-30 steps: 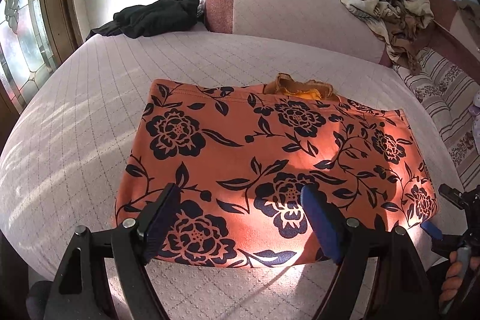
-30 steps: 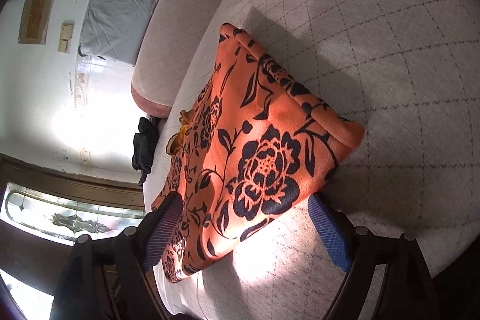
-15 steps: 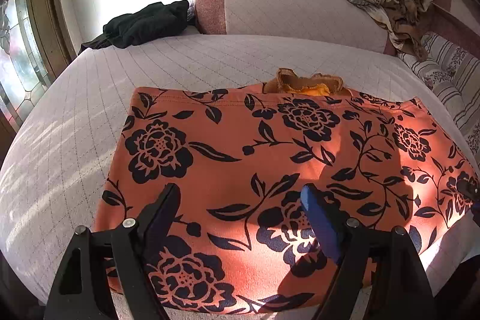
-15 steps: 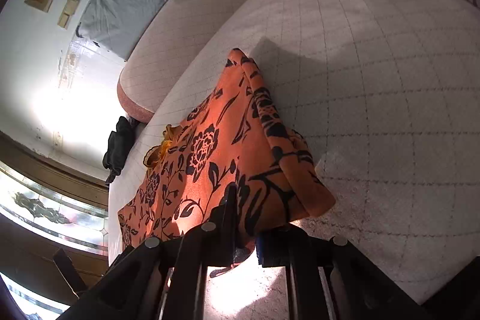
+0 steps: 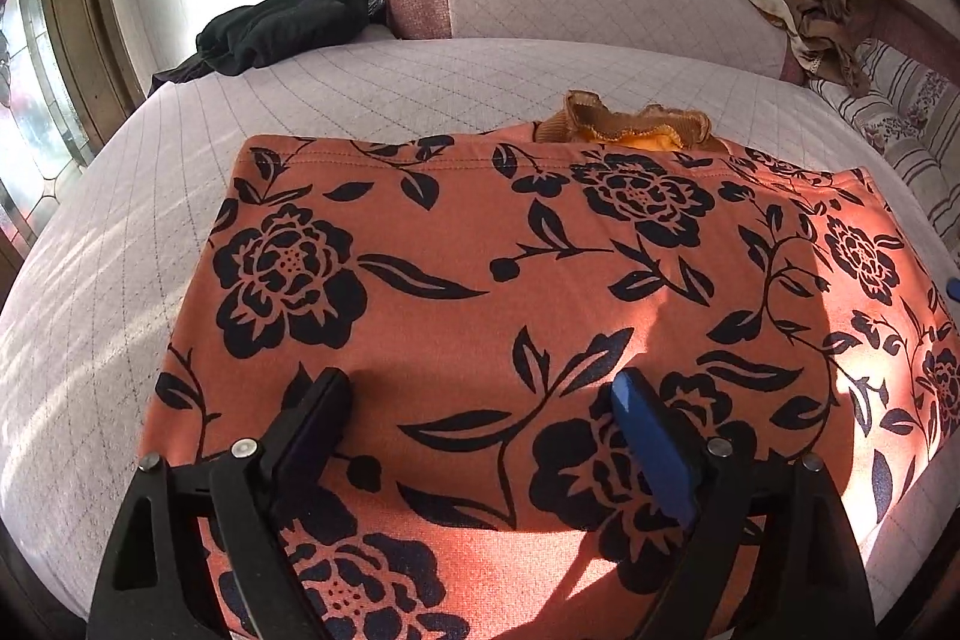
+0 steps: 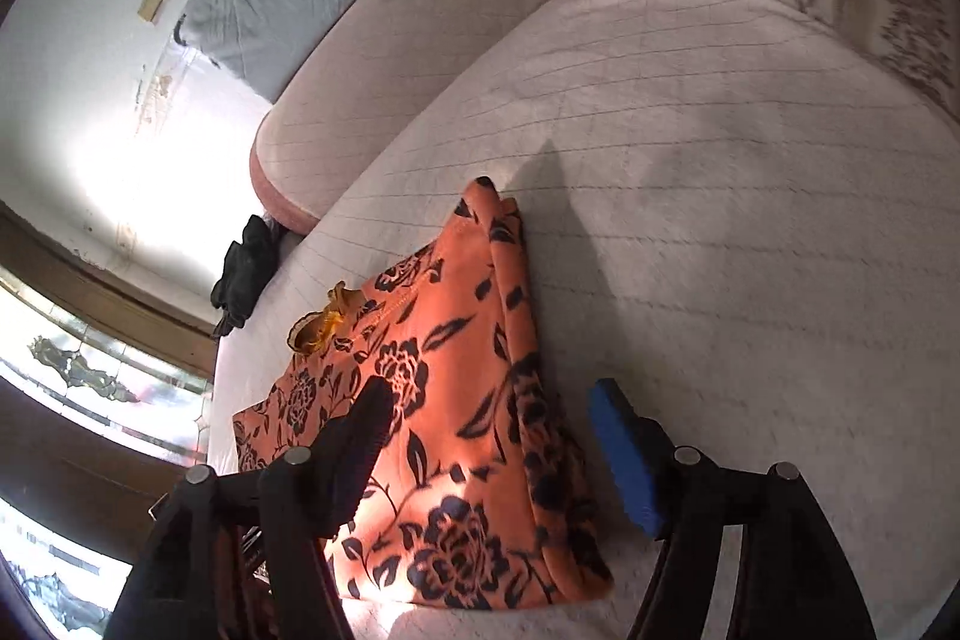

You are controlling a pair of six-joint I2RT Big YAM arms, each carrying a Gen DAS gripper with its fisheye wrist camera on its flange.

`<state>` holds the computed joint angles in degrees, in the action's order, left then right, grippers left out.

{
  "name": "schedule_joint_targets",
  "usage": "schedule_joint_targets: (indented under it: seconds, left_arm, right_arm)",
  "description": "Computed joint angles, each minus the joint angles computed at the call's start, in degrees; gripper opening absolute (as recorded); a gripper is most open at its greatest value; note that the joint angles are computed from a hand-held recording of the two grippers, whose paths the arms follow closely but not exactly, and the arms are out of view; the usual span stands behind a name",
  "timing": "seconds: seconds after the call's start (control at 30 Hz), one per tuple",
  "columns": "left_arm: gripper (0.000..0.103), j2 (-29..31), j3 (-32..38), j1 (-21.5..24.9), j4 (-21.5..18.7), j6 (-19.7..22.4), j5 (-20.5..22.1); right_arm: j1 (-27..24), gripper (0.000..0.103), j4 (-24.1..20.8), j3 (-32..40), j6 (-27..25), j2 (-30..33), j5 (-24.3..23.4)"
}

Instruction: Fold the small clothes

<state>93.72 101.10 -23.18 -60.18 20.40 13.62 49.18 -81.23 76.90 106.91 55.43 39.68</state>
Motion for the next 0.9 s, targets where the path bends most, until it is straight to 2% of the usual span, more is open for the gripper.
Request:
schedule_joint_targets:
  seconds: [0.07, 0.1, 0.17, 0.2, 0.23, 0.27, 0.3, 0.37, 0.4, 0.43, 0.47, 0.5, 0.53, 0.57, 0.67, 0.7, 0.77, 0.83, 0.9]
  left_arm:
    - [0.091, 0.0, -0.2, 0.0, 0.3, -0.1, 0.3]
    - [0.091, 0.1, -0.1, 0.1, 0.4, 0.0, 0.4]
    - [0.091, -0.1, -0.6, 0.1, 1.1, -0.1, 0.5]
    - [0.092, -0.2, -0.9, 0.1, 1.5, -0.2, 0.5]
    - [0.092, -0.2, -1.0, 0.1, 1.8, -0.1, 0.7]
    - [0.093, -0.2, -1.1, 0.2, 2.1, 0.1, 1.0]
    - [0.093, -0.2, -1.1, 0.3, 2.2, 0.3, 1.3]
    - [0.095, -0.2, -1.5, 0.4, 3.0, 0.4, 1.7]
    - [0.095, -0.2, -1.7, 0.4, 3.3, 0.3, 1.5]
    - [0.096, -0.3, -1.7, 0.2, 3.3, 0.3, 1.1]
    - [0.096, -0.3, -1.6, 0.1, 3.1, 0.3, 0.9]
    - [0.096, -0.1, -1.4, 0.3, 2.9, 0.2, 1.3]
    - [0.096, 0.0, -1.1, 0.4, 2.4, 0.3, 1.5]
    - [0.096, 0.2, -0.7, 0.4, 2.0, 0.5, 1.6]
    - [0.096, 0.7, 0.0, 0.3, 1.3, 0.4, 1.2]
    - [0.096, 0.9, 0.4, 0.2, 1.0, 0.3, 1.0]
    - [0.096, 1.6, 1.7, 0.0, -0.3, 0.0, 0.6]
    - [0.095, 2.7, 4.4, 0.1, -3.8, 0.1, 0.9]
    - [0.095, 3.6, 7.5, 1.2, -7.9, -1.1, 3.5]
  right_arm:
    - [-10.4, 0.072, 8.7, -2.7, -14.1, -1.4, -9.4]
    - [-15.6, 0.072, 11.8, -3.8, -19.3, -1.5, -15.3]
    - [-23.5, 0.071, 14.5, -5.1, -25.3, -0.2, -23.5]
    - [-26.5, 0.067, 15.5, -5.4, -27.9, 0.9, -27.2]
    - [-27.9, 0.045, 15.5, -5.0, -29.2, 2.0, -27.6]
    - [-28.8, 0.015, 16.3, -4.6, -30.3, 2.9, -28.6]
    - [-28.7, 0.014, 15.5, -2.8, -31.8, 4.2, -27.7]
    - [-26.1, 0.013, 10.9, 1.8, -33.4, 7.1, -20.4]
    - [-26.2, 0.013, 9.9, 1.4, -31.5, 7.1, -19.4]
    - [-27.4, 0.013, 9.3, -0.2, -28.9, 7.0, -21.7]
    - [-28.1, 0.015, 10.9, -2.8, -26.7, 5.9, -23.2]
    - [-27.9, 0.016, 13.6, -4.9, -25.0, 4.3, -22.3]
    - [-27.0, 0.023, 14.3, -5.0, -23.7, 3.5, -20.2]
    - [-25.9, 0.027, 12.2, -3.9, -22.2, 3.7, -17.8]
    - [-22.0, 0.029, 0.1, 3.0, -16.6, 6.5, -10.5]
    - [-20.1, 0.029, -0.9, 4.8, -16.4, 7.0, -8.3]
    - [-16.8, 0.029, 2.2, 7.1, -19.3, 7.6, -7.8]
    - [-14.1, 0.029, 6.2, 8.1, -21.3, 8.9, -9.1]
    - [-13.3, 0.042, 13.0, 4.8, -21.8, 8.4, -13.9]
